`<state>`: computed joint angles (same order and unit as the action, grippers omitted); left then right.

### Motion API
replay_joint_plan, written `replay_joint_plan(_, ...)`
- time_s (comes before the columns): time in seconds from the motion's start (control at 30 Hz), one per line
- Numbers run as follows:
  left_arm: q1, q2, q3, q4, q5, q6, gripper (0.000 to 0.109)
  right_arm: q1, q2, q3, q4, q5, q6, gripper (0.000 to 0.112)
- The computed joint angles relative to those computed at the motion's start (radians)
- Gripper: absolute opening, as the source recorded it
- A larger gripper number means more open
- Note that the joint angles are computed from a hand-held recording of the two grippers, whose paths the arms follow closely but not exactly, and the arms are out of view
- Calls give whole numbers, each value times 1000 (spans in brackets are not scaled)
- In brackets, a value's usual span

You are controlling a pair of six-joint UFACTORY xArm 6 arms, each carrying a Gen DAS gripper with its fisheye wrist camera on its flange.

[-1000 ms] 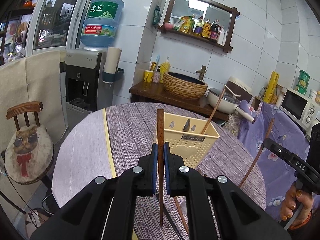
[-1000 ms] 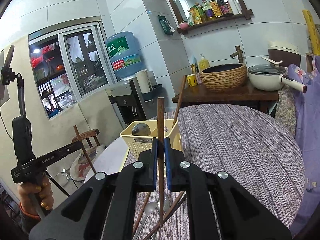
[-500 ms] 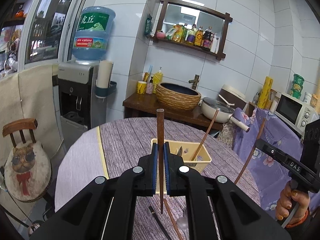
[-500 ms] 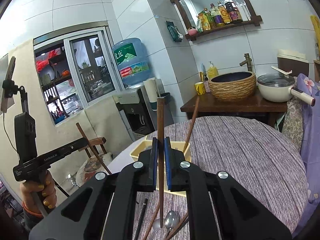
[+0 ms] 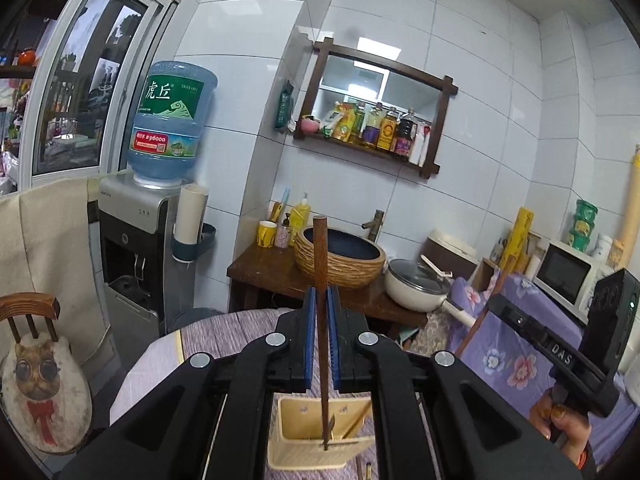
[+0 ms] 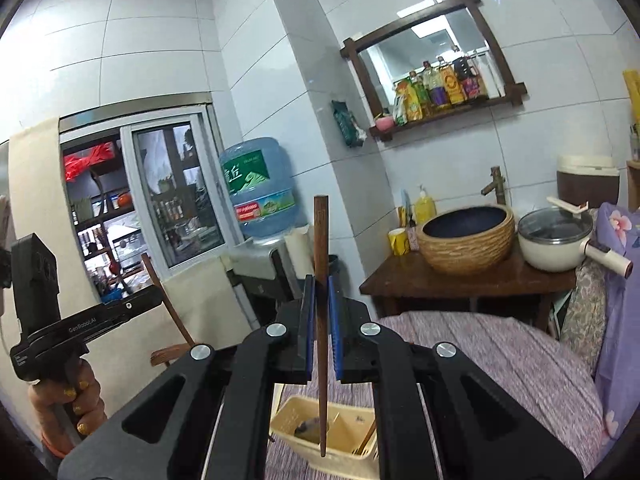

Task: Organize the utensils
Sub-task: 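Insert the chopstick into the holder with the left tool while the right tool inserts its chopstick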

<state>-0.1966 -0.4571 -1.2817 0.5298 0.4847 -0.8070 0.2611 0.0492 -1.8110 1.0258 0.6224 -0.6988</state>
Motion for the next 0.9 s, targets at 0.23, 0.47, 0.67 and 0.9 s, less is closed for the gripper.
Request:
replay_joint_plan(0.23,34,77,12,40,-16,-66,7,70,27,76,-60,-161,-27,8)
replay_joint_plan(0.47,34,87,103,20,-23,-67,7,87,34,168,-102,-175,2,8)
replay_joint_plan(0.67,34,103,135,-28,-25,-41,7,98,34,215,-138,-198,14,8)
replay_joint_plan(0.9,28,114,163,-49,-24,-43,7,92,47,230,-141,-204,25,8)
